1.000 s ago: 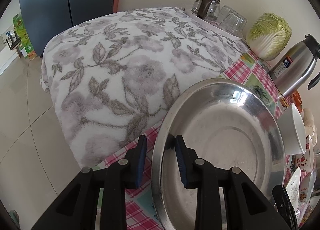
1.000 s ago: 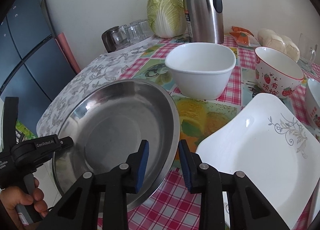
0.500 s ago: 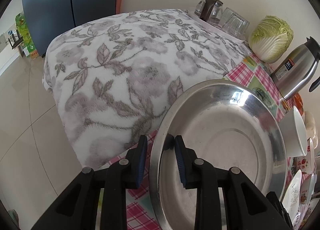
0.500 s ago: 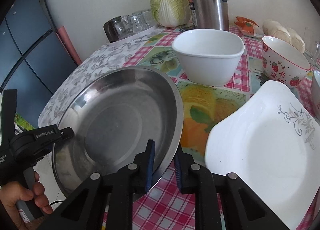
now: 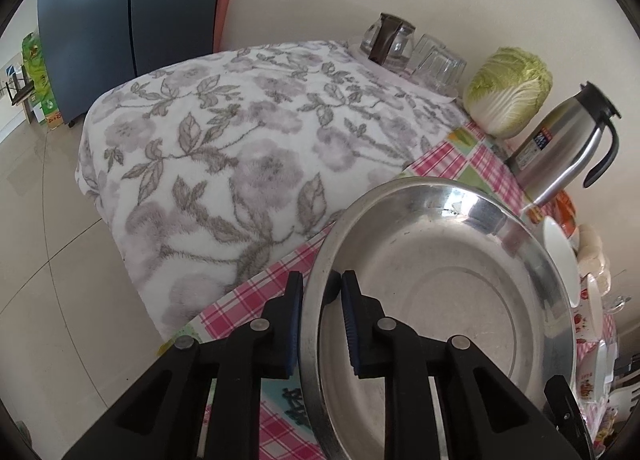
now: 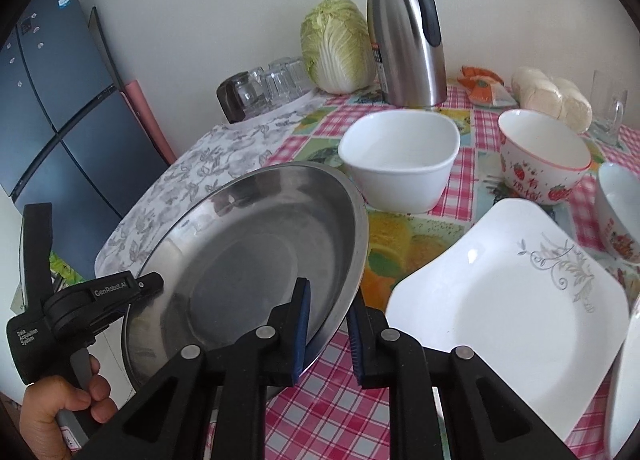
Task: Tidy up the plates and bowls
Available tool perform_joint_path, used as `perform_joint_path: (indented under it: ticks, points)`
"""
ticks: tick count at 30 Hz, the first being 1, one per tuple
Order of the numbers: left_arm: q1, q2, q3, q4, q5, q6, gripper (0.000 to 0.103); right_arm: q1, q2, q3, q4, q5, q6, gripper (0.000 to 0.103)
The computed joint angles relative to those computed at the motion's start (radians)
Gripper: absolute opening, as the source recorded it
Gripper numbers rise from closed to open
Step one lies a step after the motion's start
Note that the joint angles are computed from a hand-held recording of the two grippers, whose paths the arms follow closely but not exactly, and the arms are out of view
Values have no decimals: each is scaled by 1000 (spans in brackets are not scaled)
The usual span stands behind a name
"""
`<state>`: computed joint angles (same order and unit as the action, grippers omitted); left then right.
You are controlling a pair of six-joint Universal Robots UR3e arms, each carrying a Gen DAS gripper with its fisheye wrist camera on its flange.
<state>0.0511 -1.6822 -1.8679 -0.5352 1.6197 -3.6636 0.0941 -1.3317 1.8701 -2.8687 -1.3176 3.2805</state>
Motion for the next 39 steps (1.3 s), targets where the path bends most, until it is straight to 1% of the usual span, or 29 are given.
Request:
perform_joint_path:
  ticks: [3, 5, 11, 15, 19, 22, 24, 27, 30, 33, 36, 37, 38, 39]
  points:
    - [-23, 31, 5, 8, 16, -5, 20, -15, -59, 32, -7, 10, -9, 19]
    - [-52, 47, 23, 7, 44, -8, 20, -25, -99, 53, -14, 14, -11, 19]
    - [-171, 44, 147, -6, 136, -12, 20, -109, -256, 146, -29, 54, -22, 19]
    - [-244, 10, 263, -28, 162, 9, 20, -221, -384, 230, -40, 128, -12, 19]
    - [-316, -48, 384, -58, 191, 26, 20, -354, -522, 300, -16, 220, -11, 19]
    - [-369, -101, 479, -90, 202, 21, 20, -447, -620, 341, 20, 263, -29, 19]
    - [-409, -145, 552, -117, 212, 19, 20, -533, -691, 368, 71, 316, -52, 19]
    - [-471, -221, 673, -160, 235, 27, 20, -701, -817, 410, 188, 431, -106, 19]
    - [-521, -295, 796, -206, 243, 32, 20, -872, -942, 435, 341, 542, -179, 19]
    - [-569, -367, 919, -254, 258, 36, 20, -1066, -1085, 450, 578, 670, -307, 19]
    - [-603, -420, 1004, -286, 268, 49, 20, -1263, -1245, 413, 956, 776, -511, 19]
    - [-613, -436, 1028, -296, 273, 53, 20, -1305, -1268, 398, 1044, 794, -563, 19]
    - [-622, -452, 1053, -308, 275, 55, 20, -1361, -1296, 371, 1176, 819, -646, 19]
    - [-626, -462, 1065, -313, 271, 56, 20, -1384, -1302, 361, 1225, 828, -675, 19]
